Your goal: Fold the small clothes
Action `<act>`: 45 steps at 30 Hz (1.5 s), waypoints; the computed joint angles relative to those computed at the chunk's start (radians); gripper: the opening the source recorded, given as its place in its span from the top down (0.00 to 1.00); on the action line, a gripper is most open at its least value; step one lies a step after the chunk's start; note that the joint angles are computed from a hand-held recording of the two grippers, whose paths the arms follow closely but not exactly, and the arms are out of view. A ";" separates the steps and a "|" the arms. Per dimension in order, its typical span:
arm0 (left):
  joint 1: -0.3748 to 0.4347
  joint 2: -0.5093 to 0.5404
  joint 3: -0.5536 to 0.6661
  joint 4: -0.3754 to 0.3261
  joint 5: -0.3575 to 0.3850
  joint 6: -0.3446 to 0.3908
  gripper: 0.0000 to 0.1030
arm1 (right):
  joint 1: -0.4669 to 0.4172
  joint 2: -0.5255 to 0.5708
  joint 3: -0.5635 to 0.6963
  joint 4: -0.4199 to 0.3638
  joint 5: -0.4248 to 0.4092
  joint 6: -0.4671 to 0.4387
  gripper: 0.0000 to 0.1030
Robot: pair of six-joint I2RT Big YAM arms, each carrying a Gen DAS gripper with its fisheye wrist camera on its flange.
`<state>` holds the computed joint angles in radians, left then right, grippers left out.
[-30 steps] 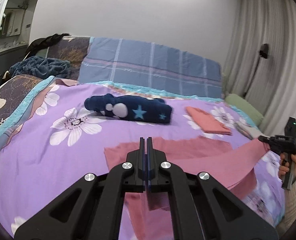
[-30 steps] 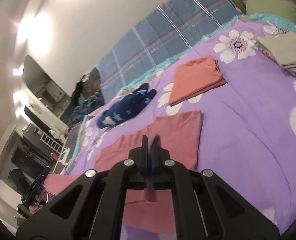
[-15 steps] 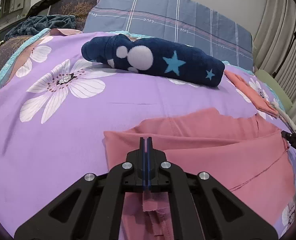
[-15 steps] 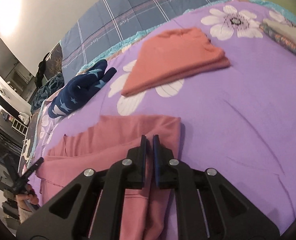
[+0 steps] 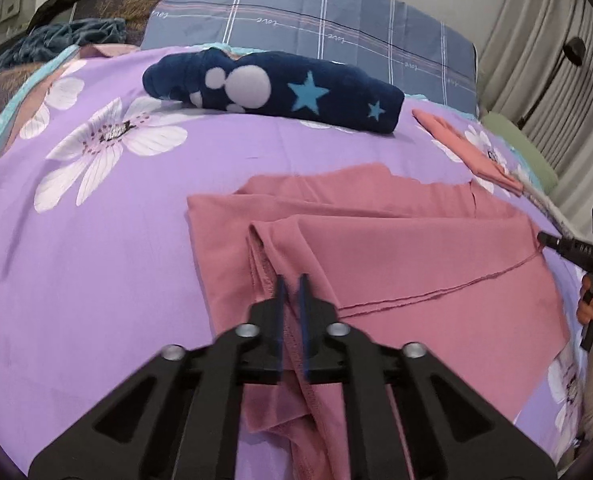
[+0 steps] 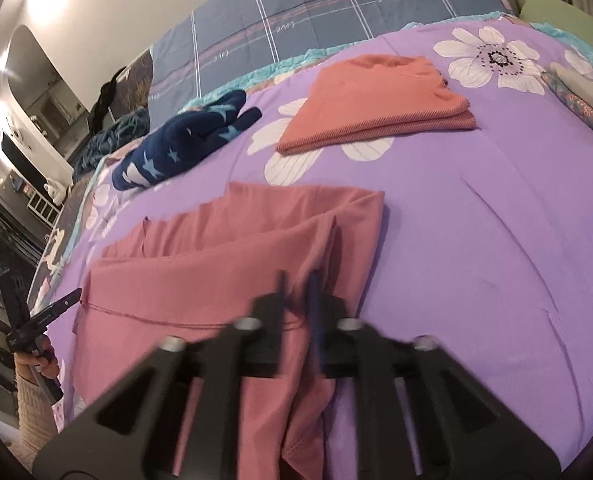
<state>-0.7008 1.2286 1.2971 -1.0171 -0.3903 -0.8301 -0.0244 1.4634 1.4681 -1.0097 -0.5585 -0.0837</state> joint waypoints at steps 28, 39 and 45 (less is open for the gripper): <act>0.165 0.125 0.084 0.017 -0.019 0.093 0.60 | 0.033 0.187 0.212 0.053 0.061 0.150 0.50; 0.136 0.129 0.147 0.049 -0.105 0.162 0.98 | 0.027 0.162 0.220 0.101 0.022 0.125 0.96; 0.139 0.247 0.227 -0.164 -0.247 0.114 0.68 | 0.050 0.213 0.247 0.011 0.184 0.105 0.83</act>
